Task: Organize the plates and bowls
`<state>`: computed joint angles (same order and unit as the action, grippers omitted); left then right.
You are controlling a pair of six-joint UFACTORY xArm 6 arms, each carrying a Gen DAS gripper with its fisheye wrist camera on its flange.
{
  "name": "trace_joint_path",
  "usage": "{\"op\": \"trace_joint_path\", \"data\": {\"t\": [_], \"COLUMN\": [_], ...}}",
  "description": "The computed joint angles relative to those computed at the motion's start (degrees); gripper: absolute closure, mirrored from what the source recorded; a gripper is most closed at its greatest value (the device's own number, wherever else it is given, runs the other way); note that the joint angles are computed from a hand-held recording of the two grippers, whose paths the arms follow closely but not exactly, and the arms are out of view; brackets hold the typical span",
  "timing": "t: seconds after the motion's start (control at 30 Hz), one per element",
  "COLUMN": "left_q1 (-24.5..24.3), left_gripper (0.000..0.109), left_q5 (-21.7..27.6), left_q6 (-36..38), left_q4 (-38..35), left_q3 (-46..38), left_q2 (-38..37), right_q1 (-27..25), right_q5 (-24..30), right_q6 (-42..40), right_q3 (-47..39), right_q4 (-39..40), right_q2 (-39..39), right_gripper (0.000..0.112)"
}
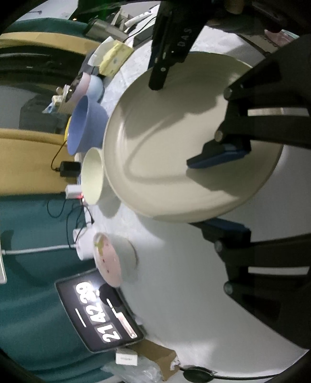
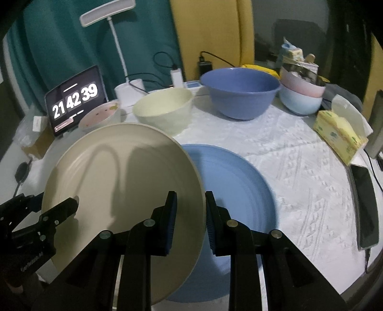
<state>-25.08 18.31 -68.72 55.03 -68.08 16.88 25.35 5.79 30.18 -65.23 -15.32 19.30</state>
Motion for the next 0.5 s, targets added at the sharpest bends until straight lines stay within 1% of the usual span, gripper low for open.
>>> {"op": "trace_joint_path", "data": {"t": [0.5], "left_q1": [-3.0], "left_gripper": [0.067], "left_q5": [1.7], "left_q6": [10.0], "left_q4": [-9.2], "left_q3": [-10.0], "left_q2": [8.4], "right_q1": [-4.5], "right_q5": [-1.4], "right_q6": [-4.6], "right_q3": [1.4], "right_q4": [4.9], "right_q2": [0.8], "right_gripper": [0.087]}}
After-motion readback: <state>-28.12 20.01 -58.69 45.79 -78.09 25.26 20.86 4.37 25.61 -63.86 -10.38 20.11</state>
